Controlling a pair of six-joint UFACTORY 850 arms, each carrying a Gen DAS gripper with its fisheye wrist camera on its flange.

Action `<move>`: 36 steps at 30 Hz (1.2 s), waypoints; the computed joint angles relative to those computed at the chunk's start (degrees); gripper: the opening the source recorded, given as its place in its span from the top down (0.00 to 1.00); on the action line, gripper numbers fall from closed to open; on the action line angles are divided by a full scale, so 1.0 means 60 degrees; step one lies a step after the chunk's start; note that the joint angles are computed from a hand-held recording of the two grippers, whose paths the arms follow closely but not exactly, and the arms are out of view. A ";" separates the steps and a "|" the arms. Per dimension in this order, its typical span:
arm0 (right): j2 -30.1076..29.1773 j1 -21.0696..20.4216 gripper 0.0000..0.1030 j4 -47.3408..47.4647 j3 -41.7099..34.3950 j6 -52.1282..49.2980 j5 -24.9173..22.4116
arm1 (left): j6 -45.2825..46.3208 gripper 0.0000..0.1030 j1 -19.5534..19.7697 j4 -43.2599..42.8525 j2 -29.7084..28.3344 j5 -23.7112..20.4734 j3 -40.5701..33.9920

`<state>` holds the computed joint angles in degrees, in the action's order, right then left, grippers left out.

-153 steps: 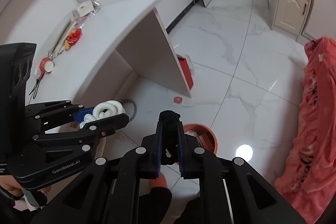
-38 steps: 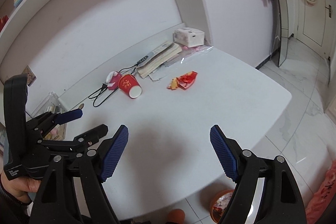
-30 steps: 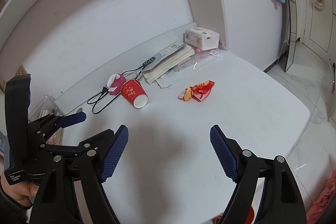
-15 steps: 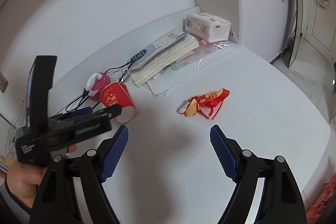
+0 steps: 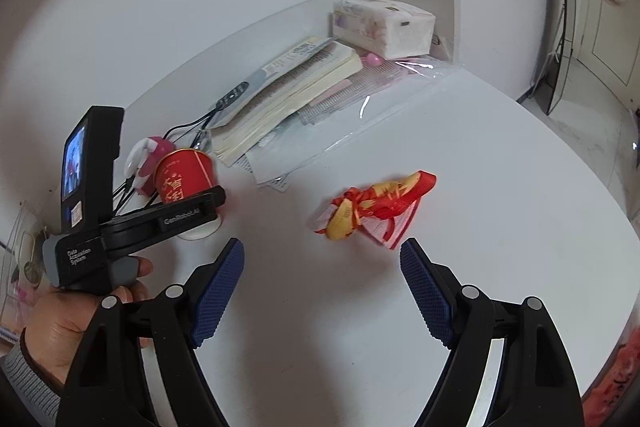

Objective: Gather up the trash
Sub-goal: 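Grasp the red LUCKY DAYS paper cup with the left tool, then grasp the red-and-yellow wrapper with the right tool while the left holds the cup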

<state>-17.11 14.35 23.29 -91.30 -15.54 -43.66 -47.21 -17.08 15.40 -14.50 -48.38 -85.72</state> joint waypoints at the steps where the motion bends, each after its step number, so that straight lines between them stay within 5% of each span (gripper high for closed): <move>1: -0.0065 -0.0027 0.23 -0.0028 -0.0035 0.0058 -0.0004 | 0.0198 0.23 0.0022 -0.0027 -0.0002 0.0055 0.0012; 9: -0.0500 -0.0169 0.23 -0.0275 -0.0263 0.0428 0.0108 | 0.1702 0.41 0.0146 -0.0588 0.0338 0.0629 0.0425; 22: -0.1533 -0.0166 0.24 -0.0086 -0.1082 0.0712 -0.0036 | 0.2857 0.41 -0.0323 -0.0942 0.0975 0.1052 0.0747; 24: -0.1671 -0.0092 0.48 -0.0240 -0.1223 0.0585 -0.0171 | 0.2906 0.41 -0.0348 -0.0970 0.0934 0.1034 0.0716; 27: -0.1714 0.0018 0.62 -0.0486 -0.1239 0.0367 -0.0164 | 0.2954 0.41 -0.0359 -0.1032 0.0838 0.1024 0.0647; 36: -0.1392 0.0068 0.75 -0.0019 -0.0835 -0.0515 -0.0090 | 0.3142 0.41 -0.0330 -0.1298 0.1027 0.1126 0.0938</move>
